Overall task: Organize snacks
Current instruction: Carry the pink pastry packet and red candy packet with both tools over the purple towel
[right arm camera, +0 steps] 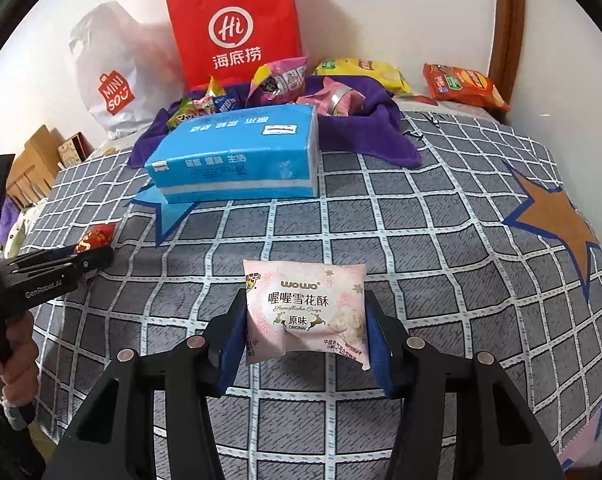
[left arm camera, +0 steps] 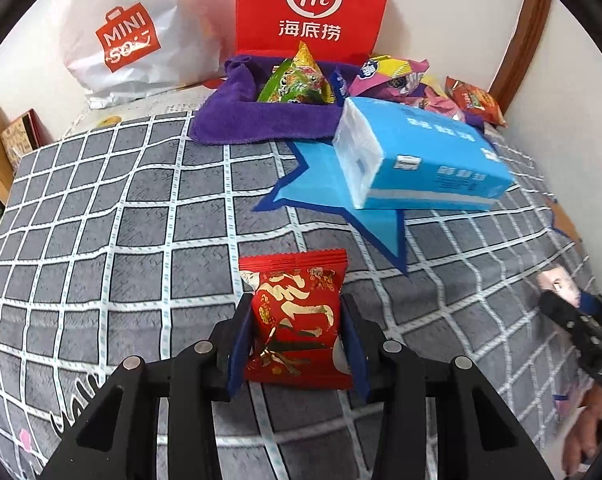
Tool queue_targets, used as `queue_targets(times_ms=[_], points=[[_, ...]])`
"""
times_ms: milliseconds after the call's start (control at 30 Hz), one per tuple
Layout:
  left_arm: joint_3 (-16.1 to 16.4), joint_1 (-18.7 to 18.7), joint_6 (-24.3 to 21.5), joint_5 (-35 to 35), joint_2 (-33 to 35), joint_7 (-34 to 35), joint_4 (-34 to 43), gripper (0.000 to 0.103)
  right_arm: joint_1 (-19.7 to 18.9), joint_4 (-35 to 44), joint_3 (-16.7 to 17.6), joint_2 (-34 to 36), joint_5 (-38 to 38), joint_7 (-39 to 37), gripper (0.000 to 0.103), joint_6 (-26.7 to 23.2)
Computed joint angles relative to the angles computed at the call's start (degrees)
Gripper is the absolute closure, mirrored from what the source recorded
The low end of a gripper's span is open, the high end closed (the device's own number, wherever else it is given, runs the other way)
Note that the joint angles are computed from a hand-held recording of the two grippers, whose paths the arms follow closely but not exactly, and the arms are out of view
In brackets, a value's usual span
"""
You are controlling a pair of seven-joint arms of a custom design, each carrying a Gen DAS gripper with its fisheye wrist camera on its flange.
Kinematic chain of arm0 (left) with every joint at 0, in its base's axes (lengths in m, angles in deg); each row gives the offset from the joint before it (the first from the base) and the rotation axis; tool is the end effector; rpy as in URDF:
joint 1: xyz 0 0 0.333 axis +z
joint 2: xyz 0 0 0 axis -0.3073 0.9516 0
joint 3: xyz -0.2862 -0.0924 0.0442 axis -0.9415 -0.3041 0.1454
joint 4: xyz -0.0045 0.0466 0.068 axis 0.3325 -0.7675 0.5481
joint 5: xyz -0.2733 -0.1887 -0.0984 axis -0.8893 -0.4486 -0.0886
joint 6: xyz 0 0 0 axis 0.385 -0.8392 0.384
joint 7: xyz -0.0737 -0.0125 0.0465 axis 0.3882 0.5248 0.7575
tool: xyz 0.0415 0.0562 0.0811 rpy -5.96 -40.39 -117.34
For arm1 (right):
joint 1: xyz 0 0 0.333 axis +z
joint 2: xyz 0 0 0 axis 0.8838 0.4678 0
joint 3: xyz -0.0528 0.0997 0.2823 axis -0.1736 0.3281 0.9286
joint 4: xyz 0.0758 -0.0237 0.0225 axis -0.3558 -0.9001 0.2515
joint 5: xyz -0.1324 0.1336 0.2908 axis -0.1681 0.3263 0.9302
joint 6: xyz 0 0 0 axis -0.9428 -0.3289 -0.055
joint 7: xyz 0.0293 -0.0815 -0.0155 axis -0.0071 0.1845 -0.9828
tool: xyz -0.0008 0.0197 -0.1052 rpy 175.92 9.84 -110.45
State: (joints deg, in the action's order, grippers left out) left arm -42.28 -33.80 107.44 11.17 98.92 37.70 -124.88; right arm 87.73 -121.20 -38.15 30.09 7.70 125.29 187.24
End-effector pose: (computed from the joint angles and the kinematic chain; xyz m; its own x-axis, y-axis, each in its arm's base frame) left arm 0.5672 -0.2503 0.4228 -0.2806 -0.9522 0.1212 -0.8435 0.1843 -0.5045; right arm 0.4689 0.2997 0.4046 -0.1125 -0.9885 -0.1009 -0.8057 0.1502 -0.5730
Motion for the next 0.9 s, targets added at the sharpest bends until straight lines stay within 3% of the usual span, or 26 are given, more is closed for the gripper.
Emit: queue_targets(times_ms=[200, 433, 600, 900], points=[[-2.09, 1.19, 0.03, -3.87, -2.54, 3.58, -1.09, 0.064, 0.0, 1.02, 0.03, -0.26, 0.02, -1.31, 0.05, 0.32], [-4.22, 2.42, -3.58, -10.2, -2.47, 9.32, 4.32, 0.064, 0.15, 7.71, -0.06, 0.7, -0.45, -4.29, 0.05, -3.87], [-4.42, 2.84, -8.83, -13.85, 0.55, 11.51, 13.01, 0.064, -0.38, 14.59, -0.7, 3.31, 1.01, -8.59, 0.05, -5.58], [-1.2, 1.31, -16.96, -8.72, 13.06, 5.56, 36.74, 0.064, -2.29, 29.69, -2.97, 11.47, 9.05, -20.25, 0.05, -5.88]])
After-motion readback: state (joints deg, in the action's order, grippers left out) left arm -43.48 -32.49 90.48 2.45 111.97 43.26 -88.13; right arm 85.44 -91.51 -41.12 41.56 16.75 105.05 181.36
